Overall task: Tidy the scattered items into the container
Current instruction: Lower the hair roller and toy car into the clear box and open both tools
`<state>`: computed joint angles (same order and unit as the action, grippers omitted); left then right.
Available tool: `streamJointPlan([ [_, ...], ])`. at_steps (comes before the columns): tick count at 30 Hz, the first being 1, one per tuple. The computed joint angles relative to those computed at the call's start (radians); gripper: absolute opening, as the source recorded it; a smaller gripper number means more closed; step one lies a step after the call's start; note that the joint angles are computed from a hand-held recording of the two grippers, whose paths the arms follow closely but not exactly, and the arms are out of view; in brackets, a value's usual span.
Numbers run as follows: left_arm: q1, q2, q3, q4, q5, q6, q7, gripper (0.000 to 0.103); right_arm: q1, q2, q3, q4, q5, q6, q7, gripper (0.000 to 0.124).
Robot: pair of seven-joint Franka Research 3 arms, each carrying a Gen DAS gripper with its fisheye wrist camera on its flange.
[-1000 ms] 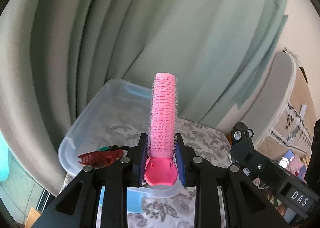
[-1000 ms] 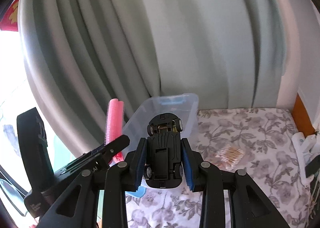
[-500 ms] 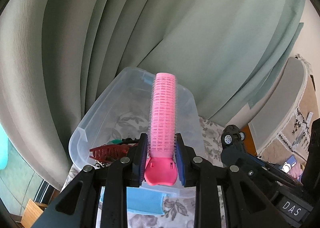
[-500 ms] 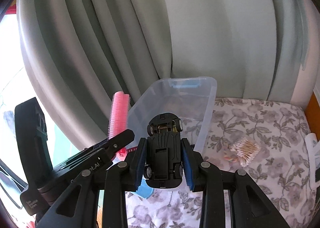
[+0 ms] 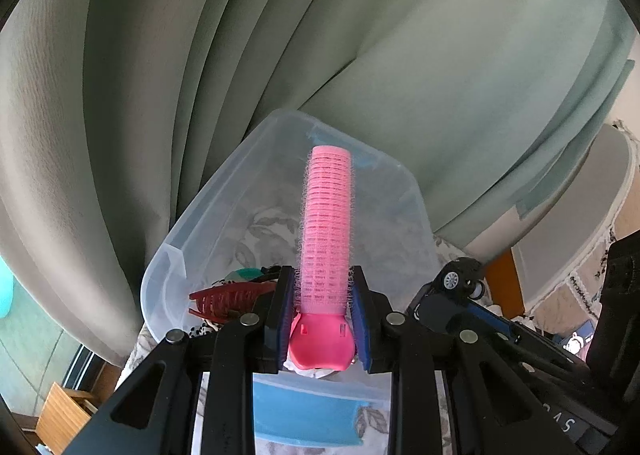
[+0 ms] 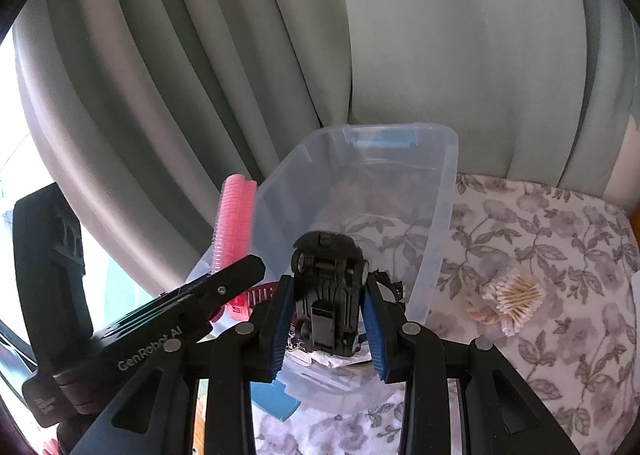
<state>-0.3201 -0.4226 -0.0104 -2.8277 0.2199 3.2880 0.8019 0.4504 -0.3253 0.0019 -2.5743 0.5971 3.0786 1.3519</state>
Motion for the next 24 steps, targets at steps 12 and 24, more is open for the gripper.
streamJointPlan([
  [12, 0.104, 0.051, -0.111, 0.042, -0.001, -0.020, -0.020, 0.029, 0.010, 0.088, -0.024, 0.056, 0.090, -0.028, -0.089, 0.038],
  [24, 0.197, 0.025, -0.185, 0.033, 0.016, -0.040, -0.055, 0.062, 0.000, 0.096, -0.013, 0.067, 0.179, -0.041, -0.178, 0.040],
])
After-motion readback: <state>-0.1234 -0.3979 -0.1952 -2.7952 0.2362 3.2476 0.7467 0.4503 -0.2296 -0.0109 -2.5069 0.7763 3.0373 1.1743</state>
